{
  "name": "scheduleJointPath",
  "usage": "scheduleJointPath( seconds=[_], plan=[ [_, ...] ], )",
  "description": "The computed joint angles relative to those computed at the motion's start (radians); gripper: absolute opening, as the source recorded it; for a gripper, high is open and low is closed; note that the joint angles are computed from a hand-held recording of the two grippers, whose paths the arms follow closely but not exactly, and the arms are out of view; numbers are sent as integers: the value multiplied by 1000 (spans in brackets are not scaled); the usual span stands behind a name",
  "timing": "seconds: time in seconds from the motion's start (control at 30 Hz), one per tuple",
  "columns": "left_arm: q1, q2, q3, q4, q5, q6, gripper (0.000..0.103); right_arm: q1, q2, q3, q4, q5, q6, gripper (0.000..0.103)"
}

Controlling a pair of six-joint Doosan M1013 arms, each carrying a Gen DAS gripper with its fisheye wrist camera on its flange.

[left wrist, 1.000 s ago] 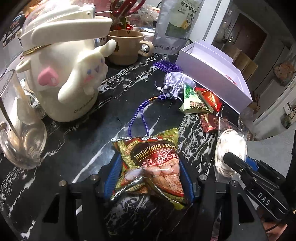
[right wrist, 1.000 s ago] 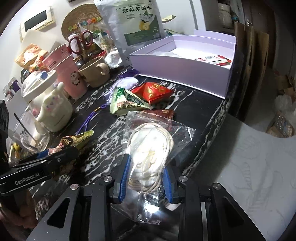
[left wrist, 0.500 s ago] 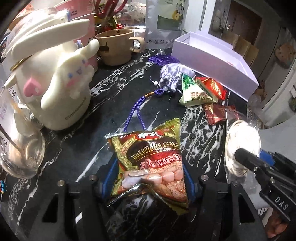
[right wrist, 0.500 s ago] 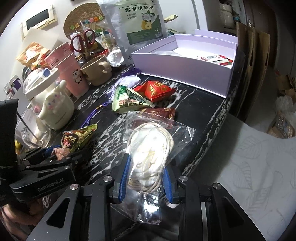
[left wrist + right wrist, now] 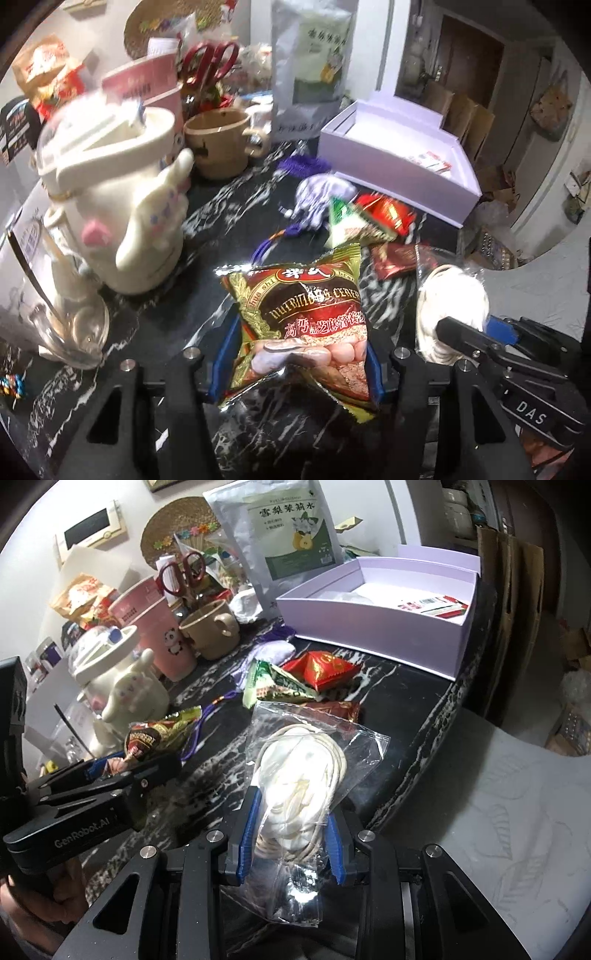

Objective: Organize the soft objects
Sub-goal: 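Lift both held bags off the counter, then carry the cereal bag and white cord bag over the open lavender box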

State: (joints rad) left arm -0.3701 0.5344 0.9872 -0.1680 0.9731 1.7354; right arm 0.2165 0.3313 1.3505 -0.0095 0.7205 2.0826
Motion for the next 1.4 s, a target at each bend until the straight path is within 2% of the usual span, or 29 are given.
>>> scheduleJointPath(
  seconds=[0.27, 0.7, 0.87, 1.0, 1.17, 1.27, 1.4],
  plan=[
    [-3, -2, -42, -98, -12, 77, 56, -5, -37, 15, -15, -49, 9, 32],
    [-28, 3, -133, -247, -74, 260, 56, -14, -96, -7, -160, -106, 33, 32],
    [-38, 22, -184, -300, -75, 304, 56, -21, -108, -20, -234, -139, 60, 32],
    [-52, 50, -250, -317, -68, 340, 56, -29, -110, -32, -315, -170, 92, 32],
    [-67, 97, -345, -320, -58, 342, 56, -52, -105, -53, -343, -192, 96, 32],
    [-73, 143, -431, -314, -28, 321, 56, -70, -99, -71, -333, -194, 71, 32],
    [-85, 215, -566, -290, 17, 288, 56, -102, -82, -109, -245, -184, -26, 32]
  ],
)
